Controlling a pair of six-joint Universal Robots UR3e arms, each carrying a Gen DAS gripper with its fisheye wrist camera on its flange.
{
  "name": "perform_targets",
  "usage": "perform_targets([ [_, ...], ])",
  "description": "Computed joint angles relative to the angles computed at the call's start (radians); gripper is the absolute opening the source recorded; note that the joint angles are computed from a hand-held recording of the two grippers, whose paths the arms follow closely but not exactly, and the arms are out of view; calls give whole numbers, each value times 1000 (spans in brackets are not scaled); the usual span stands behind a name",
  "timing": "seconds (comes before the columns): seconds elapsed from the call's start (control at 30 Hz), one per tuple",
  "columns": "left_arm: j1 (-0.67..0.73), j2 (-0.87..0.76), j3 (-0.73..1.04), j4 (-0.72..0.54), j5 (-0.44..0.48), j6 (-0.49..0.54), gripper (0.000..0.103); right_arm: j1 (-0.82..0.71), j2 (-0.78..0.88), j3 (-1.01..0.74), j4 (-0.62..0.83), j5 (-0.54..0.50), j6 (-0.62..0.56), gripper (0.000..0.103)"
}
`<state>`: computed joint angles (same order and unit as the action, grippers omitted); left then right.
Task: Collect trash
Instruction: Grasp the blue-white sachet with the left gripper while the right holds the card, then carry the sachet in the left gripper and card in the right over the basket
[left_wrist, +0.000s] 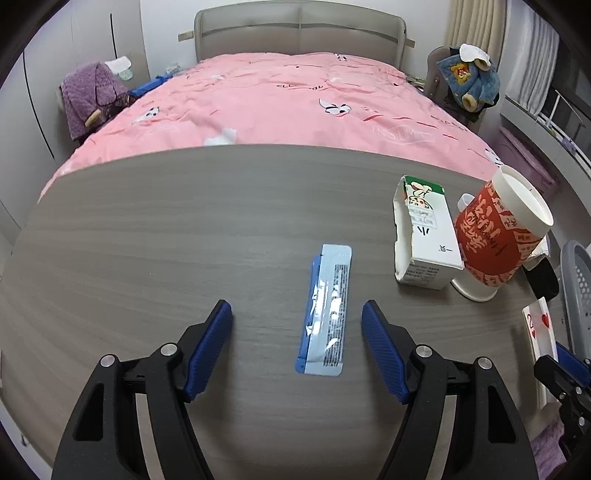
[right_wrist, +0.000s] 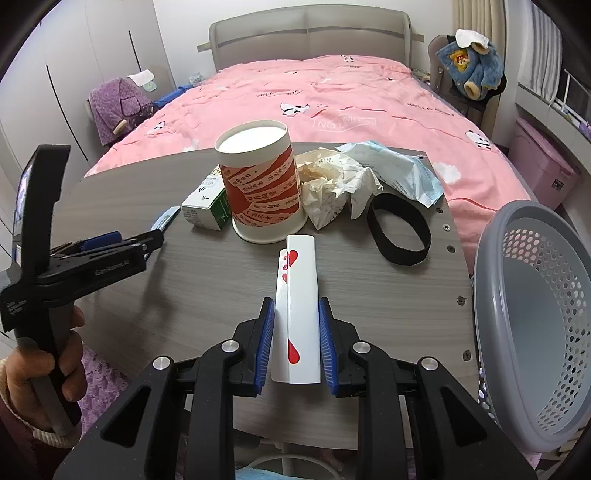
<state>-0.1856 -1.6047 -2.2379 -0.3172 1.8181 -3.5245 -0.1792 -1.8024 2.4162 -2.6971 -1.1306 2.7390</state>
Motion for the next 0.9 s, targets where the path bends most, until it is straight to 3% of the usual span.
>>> perform_targets([
  [0.03,-6,-9,7,1,10,1,69,0,-1,0,1,1,1,24],
  [0.1,-16,-20,11,13,22,11,58,0,-2,2,2,2,2,24],
  [0.23,-25,-22,23,15,-1,42,21,0,2,-4,10,-4,6,24],
  [0.47,-4,27,-18,17,-53,41,20,-11,-10,-3,20,7,1,24],
  [0.9,-72,253,-82,-85,-12,-36,20,-69,-100,17,87,55,-37,24],
])
